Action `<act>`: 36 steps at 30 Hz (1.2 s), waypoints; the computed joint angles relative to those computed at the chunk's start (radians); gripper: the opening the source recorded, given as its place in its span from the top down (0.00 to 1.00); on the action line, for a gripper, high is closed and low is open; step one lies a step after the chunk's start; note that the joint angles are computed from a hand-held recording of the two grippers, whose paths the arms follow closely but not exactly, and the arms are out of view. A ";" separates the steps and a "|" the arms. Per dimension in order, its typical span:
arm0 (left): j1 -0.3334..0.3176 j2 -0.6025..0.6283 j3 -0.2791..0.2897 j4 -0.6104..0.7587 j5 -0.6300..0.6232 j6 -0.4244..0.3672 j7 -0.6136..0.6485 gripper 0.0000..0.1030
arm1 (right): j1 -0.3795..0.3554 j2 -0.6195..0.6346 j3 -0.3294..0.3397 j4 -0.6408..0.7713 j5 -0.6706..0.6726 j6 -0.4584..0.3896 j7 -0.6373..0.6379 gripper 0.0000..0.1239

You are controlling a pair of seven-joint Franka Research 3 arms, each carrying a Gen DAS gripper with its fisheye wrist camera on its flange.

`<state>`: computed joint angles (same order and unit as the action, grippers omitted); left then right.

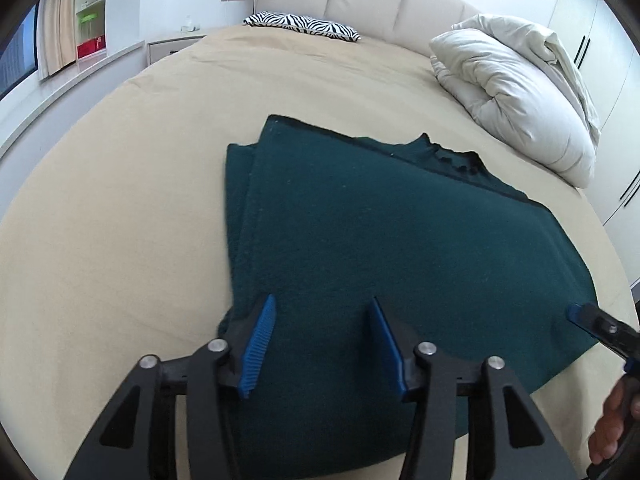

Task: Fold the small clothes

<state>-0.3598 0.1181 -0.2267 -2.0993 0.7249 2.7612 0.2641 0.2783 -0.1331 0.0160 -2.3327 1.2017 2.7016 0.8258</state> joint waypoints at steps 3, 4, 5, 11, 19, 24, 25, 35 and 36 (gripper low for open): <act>-0.008 -0.004 -0.002 -0.001 0.031 -0.026 0.008 0.54 | 0.009 0.093 0.024 0.066 -0.085 -0.007 0.060 0.64; -0.007 -0.003 -0.002 -0.001 0.032 -0.024 0.004 0.54 | 0.003 0.130 0.025 0.089 -0.098 -0.012 0.086 0.66; -0.006 -0.003 -0.001 -0.002 0.033 -0.023 -0.004 0.54 | -0.004 0.143 0.026 0.097 -0.082 -0.014 0.077 0.67; -0.018 0.013 -0.005 0.027 0.049 -0.076 -0.005 0.54 | -0.082 0.146 -0.001 0.099 0.151 -0.012 -0.048 0.73; -0.025 0.019 -0.006 0.036 0.046 -0.099 0.001 0.54 | -0.099 0.127 0.000 0.130 0.084 0.124 0.120 0.73; -0.024 0.022 -0.006 0.039 0.042 -0.097 0.006 0.53 | -0.062 0.222 0.047 0.259 0.053 0.015 0.076 0.73; -0.023 0.022 -0.006 0.038 0.038 -0.093 0.009 0.53 | -0.060 0.247 0.056 0.285 0.056 -0.003 0.071 0.72; -0.018 0.016 0.002 0.017 0.054 -0.052 0.006 0.53 | -0.148 0.362 0.099 0.351 0.224 -0.055 -0.029 0.74; -0.017 0.014 0.002 0.014 0.057 -0.046 0.002 0.53 | -0.157 0.351 0.087 0.337 0.245 -0.041 -0.039 0.74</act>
<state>-0.3765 0.1319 -0.2243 -2.0857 0.7823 2.7154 0.2665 0.1217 0.2180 0.1033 -1.9961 1.4464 2.6607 0.7867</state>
